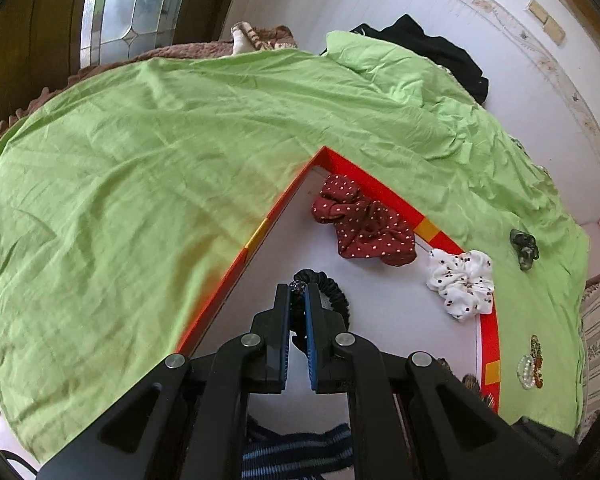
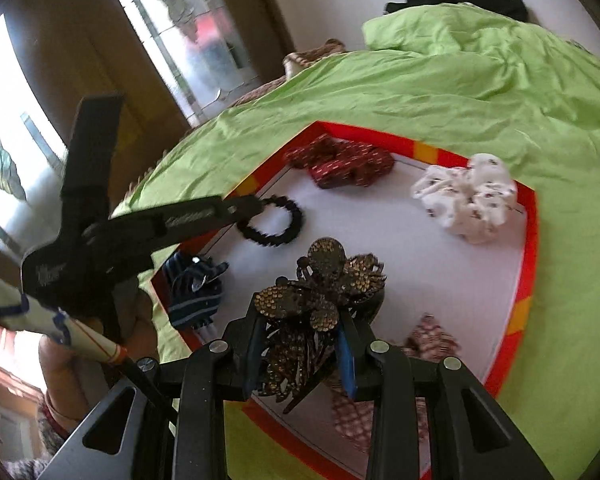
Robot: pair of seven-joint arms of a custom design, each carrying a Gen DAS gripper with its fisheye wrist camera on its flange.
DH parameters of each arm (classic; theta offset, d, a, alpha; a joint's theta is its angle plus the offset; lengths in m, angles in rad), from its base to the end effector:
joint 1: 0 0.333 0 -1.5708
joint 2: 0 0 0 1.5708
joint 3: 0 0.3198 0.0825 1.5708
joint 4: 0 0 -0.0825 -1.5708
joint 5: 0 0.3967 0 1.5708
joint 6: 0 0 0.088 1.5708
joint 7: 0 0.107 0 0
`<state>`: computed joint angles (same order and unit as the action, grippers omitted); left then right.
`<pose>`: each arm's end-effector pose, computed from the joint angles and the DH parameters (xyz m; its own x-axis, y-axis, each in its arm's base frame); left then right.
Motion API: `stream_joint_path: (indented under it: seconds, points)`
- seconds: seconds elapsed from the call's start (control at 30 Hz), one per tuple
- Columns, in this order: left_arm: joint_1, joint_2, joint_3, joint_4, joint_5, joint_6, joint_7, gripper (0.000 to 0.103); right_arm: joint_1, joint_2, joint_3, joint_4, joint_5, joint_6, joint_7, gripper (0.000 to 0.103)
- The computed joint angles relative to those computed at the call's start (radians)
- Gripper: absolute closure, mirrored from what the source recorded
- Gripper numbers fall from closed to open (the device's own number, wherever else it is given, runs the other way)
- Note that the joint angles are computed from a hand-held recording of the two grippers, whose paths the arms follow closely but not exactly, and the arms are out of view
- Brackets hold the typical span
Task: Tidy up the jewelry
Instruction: 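Carry both items over the tray and open the left tool to drop the hair tie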
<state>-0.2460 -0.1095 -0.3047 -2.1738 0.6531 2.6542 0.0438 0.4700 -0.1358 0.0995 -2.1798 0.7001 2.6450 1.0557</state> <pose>0.4715 -0.3144 0.4962 0.3214 -0.8800 0.3497 -0.6676 -0.4725 -0.5753 0.4794 0.2889 0.5095 0.5986 -0.7434 -0.2985 -0.7161 -0.3294 -0.6154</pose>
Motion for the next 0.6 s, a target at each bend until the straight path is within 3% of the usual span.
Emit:
stream_joint_path:
  seconds: [0.47,0.6]
  points:
    - [-0.015,0.028,0.013,0.021,-0.01,-0.003,0.004,0.096,0.015,0.002,0.008,-0.014,0.037,-0.019,-0.05,0.066]
    - [-0.005,0.01,0.009,0.002,0.038,0.03,-0.045,0.089,0.015,-0.005,0.004,-0.014,0.067,-0.036,-0.051,0.052]
